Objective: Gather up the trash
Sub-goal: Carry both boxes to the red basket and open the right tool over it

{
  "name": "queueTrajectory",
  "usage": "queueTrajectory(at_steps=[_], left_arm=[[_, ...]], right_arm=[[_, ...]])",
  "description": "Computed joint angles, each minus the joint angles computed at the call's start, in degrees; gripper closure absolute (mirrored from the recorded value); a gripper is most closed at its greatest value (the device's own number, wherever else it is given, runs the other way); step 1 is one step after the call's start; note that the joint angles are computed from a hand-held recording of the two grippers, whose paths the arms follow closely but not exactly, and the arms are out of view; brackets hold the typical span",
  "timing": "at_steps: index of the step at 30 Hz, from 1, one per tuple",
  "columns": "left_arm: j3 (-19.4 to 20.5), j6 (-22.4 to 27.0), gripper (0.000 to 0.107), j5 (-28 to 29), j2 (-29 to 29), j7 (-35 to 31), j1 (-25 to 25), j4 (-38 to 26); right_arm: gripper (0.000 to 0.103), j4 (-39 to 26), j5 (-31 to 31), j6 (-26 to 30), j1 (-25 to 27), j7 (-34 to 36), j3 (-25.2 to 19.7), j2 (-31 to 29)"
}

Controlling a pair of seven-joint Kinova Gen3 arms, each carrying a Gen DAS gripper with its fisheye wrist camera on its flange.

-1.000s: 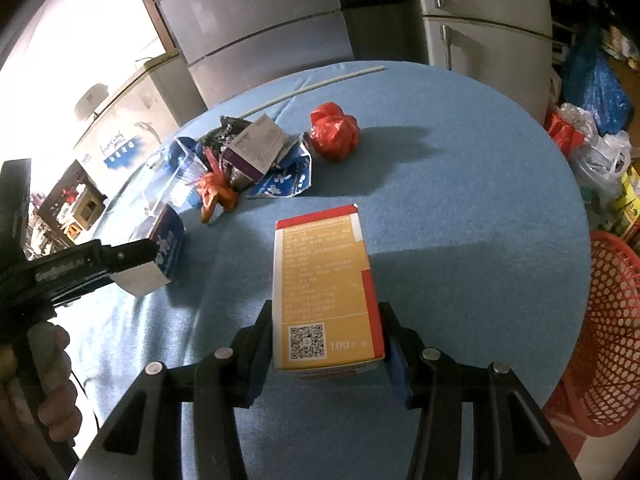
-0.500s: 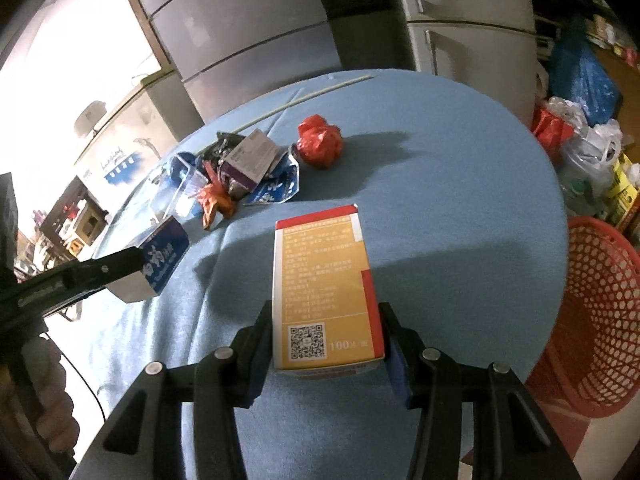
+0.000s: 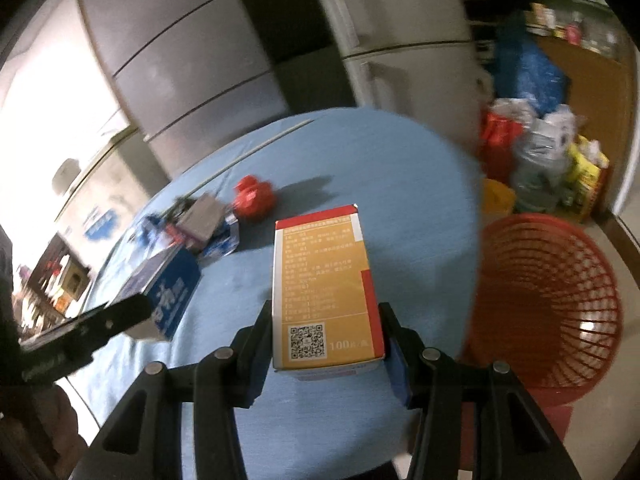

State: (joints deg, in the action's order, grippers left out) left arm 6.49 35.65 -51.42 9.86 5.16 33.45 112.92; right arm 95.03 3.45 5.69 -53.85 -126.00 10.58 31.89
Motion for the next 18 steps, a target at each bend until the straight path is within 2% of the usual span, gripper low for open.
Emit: queueTrajectory(at_steps=[4, 9, 13, 16, 18], left_arm=[[0.42, -0.42, 0.044, 0.26, 2.01, -3.14, 0.74, -2.96], [-0.47, -1.51, 0.044, 2.26, 4.85, -8.58, 1.80, -7.14], [-1.01, -2.90, 0.044, 5.29, 7.48, -15.10, 2.62, -11.37], [-0.96, -3.20, 0.044, 8.29, 9.64, -20.26, 3.05, -14.83], [-1.19, -3.34, 0.044, 9.91, 10.80, -22.98, 3.59, -16.64]], right_arm=[[0.051, 3.94, -1.48, -1.57, -3.91, -3.43, 8.51, -1.08], [0.051, 7.56, -2.92, -2.16, -7.35, -6.78, 17.13, -1.34], [0.051, 10.37, -3.43, -2.74, -6.69, -7.99, 19.88, -1.90], [0.051, 11.14, -3.71, -2.40, -5.00, -8.21, 19.90, -1.58], [0.051, 11.03, -3.35, -1.41, -2.93, -7.99, 18.40, -1.32]])
